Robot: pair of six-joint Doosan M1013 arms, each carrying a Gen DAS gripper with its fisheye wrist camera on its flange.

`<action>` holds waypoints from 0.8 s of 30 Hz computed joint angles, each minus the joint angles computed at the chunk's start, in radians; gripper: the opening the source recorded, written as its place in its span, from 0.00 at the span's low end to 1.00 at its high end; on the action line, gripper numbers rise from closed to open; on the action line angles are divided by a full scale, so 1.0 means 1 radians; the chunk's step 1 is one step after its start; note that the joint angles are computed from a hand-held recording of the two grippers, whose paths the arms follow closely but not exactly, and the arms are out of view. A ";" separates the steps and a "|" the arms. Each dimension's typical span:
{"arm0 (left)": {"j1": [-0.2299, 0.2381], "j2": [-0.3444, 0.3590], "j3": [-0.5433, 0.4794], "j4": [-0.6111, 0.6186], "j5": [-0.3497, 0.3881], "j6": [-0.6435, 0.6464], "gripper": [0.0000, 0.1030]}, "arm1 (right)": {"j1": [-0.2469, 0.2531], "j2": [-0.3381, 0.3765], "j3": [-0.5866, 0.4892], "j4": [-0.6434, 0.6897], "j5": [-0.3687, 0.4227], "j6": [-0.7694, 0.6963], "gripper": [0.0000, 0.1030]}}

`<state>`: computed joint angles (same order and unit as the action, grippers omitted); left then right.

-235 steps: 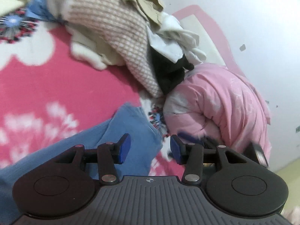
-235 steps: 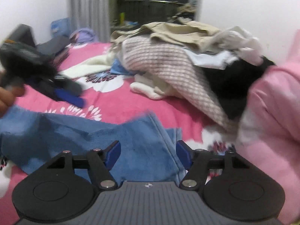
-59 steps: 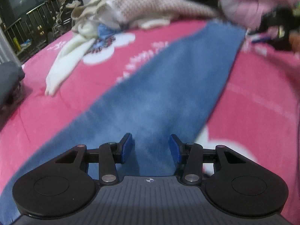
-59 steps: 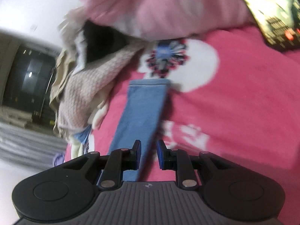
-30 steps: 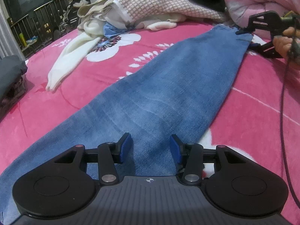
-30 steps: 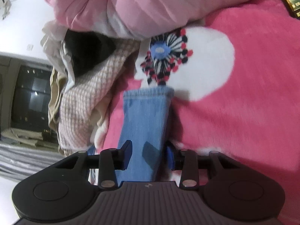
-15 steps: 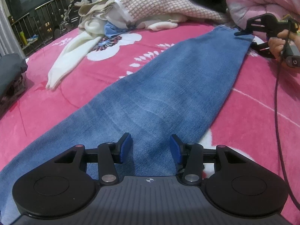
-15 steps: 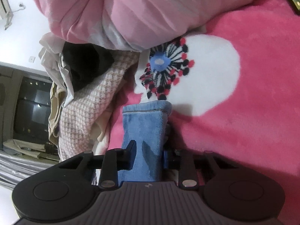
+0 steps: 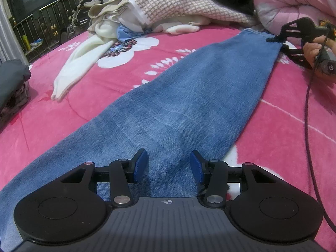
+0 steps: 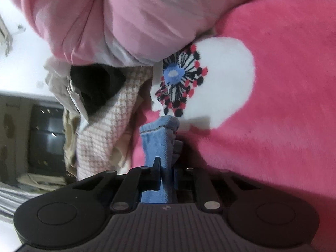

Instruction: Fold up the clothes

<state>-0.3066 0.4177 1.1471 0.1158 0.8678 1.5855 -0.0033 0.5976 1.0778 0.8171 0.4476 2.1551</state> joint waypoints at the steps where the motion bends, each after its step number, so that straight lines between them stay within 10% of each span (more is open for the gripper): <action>1: 0.000 0.000 0.000 -0.001 -0.001 0.001 0.45 | -0.003 -0.004 0.016 0.101 -0.022 -0.074 0.12; 4: 0.001 0.000 0.000 -0.005 -0.001 0.003 0.45 | -0.008 -0.008 0.037 0.291 -0.042 -0.230 0.13; 16: 0.004 -0.002 0.005 -0.013 -0.009 0.012 0.45 | 0.002 0.009 -0.060 -0.145 0.128 0.063 0.35; 24: 0.003 -0.003 0.006 -0.011 -0.012 0.011 0.45 | 0.011 0.049 -0.125 -0.230 0.151 0.037 0.31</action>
<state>-0.3031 0.4147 1.1535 0.1052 0.8562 1.5962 0.0077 0.6462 0.9526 0.5871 0.5983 2.1922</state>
